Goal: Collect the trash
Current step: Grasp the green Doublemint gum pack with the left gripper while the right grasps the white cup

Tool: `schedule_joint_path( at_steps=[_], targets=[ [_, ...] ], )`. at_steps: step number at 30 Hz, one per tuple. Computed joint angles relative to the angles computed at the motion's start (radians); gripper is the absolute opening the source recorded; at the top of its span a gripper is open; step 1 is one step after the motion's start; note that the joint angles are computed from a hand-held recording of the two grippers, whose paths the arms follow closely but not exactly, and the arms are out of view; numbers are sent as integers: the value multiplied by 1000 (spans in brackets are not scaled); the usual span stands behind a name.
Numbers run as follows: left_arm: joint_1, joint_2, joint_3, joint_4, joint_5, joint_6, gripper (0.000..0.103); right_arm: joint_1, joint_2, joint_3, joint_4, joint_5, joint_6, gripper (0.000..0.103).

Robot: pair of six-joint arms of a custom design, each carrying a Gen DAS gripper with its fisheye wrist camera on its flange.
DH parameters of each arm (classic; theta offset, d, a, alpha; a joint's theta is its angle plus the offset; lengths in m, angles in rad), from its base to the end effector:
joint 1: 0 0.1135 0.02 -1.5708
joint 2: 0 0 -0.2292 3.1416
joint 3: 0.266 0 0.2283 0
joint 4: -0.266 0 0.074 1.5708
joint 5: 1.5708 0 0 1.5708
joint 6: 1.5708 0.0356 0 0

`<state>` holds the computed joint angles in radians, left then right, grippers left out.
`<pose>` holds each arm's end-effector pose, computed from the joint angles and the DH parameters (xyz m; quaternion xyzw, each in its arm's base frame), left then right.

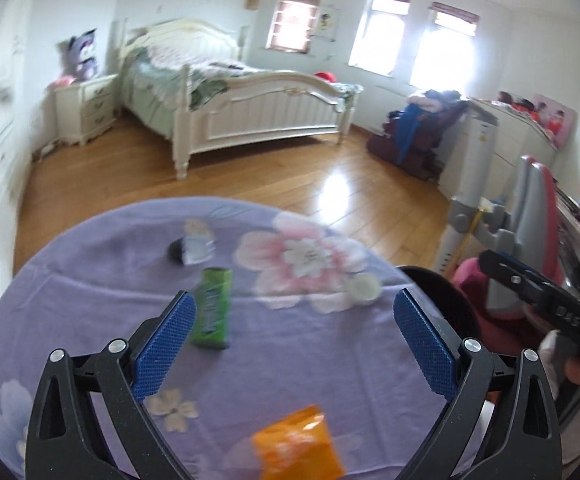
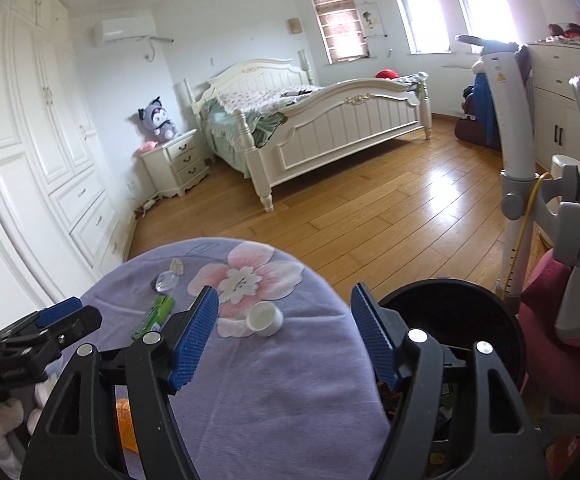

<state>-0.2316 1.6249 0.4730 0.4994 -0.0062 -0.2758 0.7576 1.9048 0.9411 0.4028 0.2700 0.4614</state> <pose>0.2569 -0.0604 0.0990 -0.0212 0.8962 -0.1085 0.4297 0.2694 0.2417 0.1257 -0.0636 0.8673 0.1778 0.4605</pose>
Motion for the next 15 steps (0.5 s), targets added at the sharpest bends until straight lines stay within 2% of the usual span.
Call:
schedule_joint_path(
  at_steps=[6, 9, 15],
  targets=[
    [157, 127, 30, 31, 94, 51, 97, 25, 115, 145, -66, -31, -16, 69],
    [193, 190, 77, 15, 120, 77, 91, 27, 173, 218, -106, -48, -33, 69],
    [183, 340, 216, -36, 93, 93, 91, 16, 295, 357, -179, -90, -47, 68]
  ],
)
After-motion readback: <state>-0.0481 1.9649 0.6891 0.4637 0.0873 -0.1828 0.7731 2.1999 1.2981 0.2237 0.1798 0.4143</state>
